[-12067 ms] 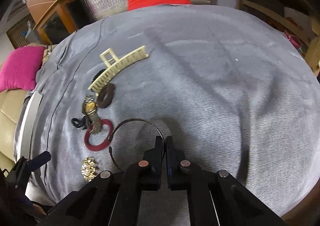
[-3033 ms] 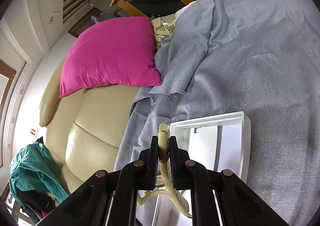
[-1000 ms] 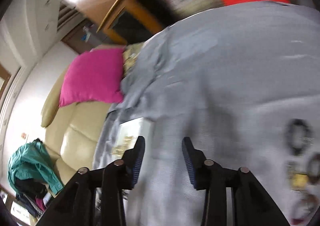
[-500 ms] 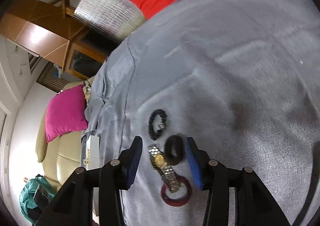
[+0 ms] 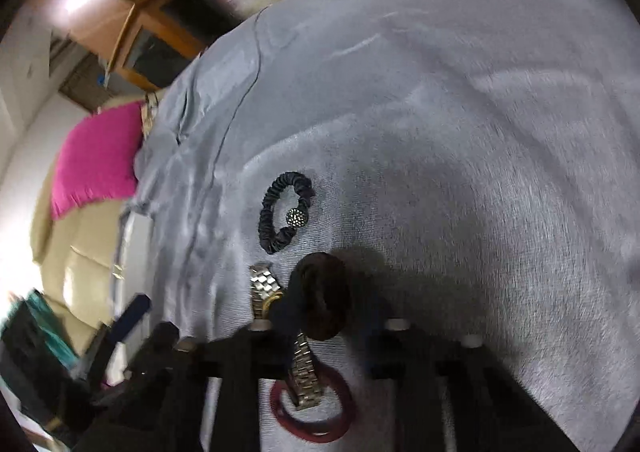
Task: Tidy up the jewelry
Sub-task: 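Grasp the brown hair tie with the right tool while the left tool grasps the gold watch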
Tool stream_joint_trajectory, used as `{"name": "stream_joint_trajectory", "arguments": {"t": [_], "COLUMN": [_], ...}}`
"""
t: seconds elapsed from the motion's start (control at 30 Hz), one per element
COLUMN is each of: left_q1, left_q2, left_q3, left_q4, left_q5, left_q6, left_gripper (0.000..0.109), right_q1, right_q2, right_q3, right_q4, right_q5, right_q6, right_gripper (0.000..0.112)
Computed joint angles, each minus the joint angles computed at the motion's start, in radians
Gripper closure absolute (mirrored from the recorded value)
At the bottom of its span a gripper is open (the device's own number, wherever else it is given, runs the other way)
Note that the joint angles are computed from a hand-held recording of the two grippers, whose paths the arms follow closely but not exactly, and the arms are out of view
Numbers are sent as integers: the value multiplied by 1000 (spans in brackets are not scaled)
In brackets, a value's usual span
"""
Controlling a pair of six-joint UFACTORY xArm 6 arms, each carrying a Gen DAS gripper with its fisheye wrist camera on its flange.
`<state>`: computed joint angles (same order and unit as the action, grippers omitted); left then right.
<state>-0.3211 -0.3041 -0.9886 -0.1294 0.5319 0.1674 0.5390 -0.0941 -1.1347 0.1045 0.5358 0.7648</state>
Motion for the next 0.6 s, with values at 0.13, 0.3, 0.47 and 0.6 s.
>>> {"name": "stream_joint_trajectory", "arguments": {"t": [0.13, 0.3, 0.47, 0.6], "left_q1": [-17, -51, -96, -110], "left_q2": [10, 49, 120, 176], "left_q3": [-13, -53, -117, -165], "left_q4": [-62, -177, -214, -218], "left_q5": [21, 69, 116, 160], "left_q6": [51, 99, 97, 65], "left_gripper": [36, 36, 36, 36], "right_q1": [-1, -36, -58, -68], "right_q2": [-23, -93, -113, -129], "right_q3": [17, 87, 114, 130], "right_q4": [-98, -212, -231, -207], "right_q5": [-5, -86, -108, -120], "right_q6": [80, 241, 296, 279], "right_gripper": [103, 103, 103, 103]}}
